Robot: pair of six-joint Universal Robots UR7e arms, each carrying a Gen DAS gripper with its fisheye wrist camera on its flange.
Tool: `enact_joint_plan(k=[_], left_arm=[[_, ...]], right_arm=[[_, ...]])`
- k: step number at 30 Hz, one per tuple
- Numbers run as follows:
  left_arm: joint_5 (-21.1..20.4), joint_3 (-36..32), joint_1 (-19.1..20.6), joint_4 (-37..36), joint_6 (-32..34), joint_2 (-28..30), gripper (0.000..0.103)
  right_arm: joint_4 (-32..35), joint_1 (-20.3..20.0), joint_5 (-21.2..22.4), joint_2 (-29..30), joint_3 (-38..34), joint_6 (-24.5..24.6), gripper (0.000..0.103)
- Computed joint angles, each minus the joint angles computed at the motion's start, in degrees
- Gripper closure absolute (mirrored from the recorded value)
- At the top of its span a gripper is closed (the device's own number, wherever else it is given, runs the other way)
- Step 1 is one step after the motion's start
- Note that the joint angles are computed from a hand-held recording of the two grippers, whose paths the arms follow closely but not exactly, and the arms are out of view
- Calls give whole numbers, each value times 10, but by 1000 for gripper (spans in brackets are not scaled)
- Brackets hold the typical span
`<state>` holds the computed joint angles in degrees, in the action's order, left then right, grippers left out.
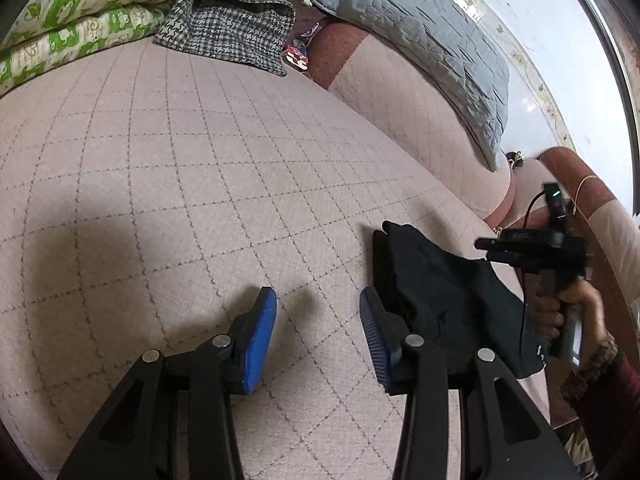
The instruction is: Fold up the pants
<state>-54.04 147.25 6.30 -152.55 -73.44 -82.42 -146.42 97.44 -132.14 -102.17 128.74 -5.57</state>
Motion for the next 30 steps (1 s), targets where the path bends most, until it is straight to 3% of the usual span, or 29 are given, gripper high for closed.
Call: enact_joint_plan(k=[3,6,10,12,16,17,19,21,25,27,30], left_arm=[[-3,6,-3,-5,-6,-7,60],[4,8,-14,19,-22,-20,59],[5,17,-22,27,-40,-38,57],[3,21,-23,24,-43,-45,56],[3,20,-27,36,-45,-49,56],[3,20,-28,37,-46,-48,56],[1,18,-30,43,-45,-44,56],[2,12,-32,49,-42,-37,56],[-19,2,-27,19,-18,-8,55],[-37,-15,-17,0,1,24,54],[-61,-50,-7,-21,59,82,53]], right_arm=[[118,46,93,7,-14,56,35],[151,86,119,55,-23,99,34],[169,147,40,163,-46,162,32],[219,166,-13,226,-74,214,29],[293,189,-89,283,-96,287,19],[294,190,-89,280,-94,288,20],[290,194,-69,277,-97,265,59],[310,203,-100,277,-96,272,80],[251,195,-70,209,-49,202,83],[250,181,-50,140,-23,169,83],[233,163,-9,105,-20,145,83]])
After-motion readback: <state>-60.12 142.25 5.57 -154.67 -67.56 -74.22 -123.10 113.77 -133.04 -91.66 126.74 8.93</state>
